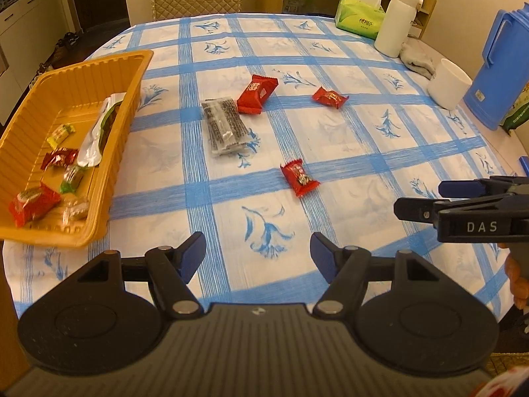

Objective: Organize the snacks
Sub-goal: 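Move the left tool to the clear packet of dark sticks and grasp it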

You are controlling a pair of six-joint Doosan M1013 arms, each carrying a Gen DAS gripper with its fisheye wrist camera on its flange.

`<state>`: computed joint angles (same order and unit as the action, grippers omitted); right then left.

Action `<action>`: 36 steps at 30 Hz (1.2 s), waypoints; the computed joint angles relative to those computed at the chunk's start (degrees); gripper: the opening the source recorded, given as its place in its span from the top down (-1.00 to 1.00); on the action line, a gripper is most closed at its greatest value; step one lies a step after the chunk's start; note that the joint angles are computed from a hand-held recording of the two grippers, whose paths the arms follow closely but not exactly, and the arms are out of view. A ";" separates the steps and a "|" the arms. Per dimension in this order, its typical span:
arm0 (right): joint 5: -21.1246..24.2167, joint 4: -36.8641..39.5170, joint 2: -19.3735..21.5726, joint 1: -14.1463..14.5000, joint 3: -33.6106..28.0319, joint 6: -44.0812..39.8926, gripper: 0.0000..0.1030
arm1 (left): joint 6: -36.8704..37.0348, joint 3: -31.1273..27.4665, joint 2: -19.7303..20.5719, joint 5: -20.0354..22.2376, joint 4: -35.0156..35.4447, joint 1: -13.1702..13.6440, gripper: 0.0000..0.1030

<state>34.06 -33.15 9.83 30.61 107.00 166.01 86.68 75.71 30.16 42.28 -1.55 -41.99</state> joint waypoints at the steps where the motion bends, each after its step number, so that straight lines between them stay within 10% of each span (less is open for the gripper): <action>1: 0.10 0.01 0.13 -0.20 -0.10 -0.06 -0.66 | 0.02 -0.47 0.37 0.12 0.20 0.03 -0.31; 36: -0.15 -2.24 3.56 -4.86 -2.64 1.33 -0.66 | -2.63 -18.75 13.69 3.25 8.56 0.40 -0.18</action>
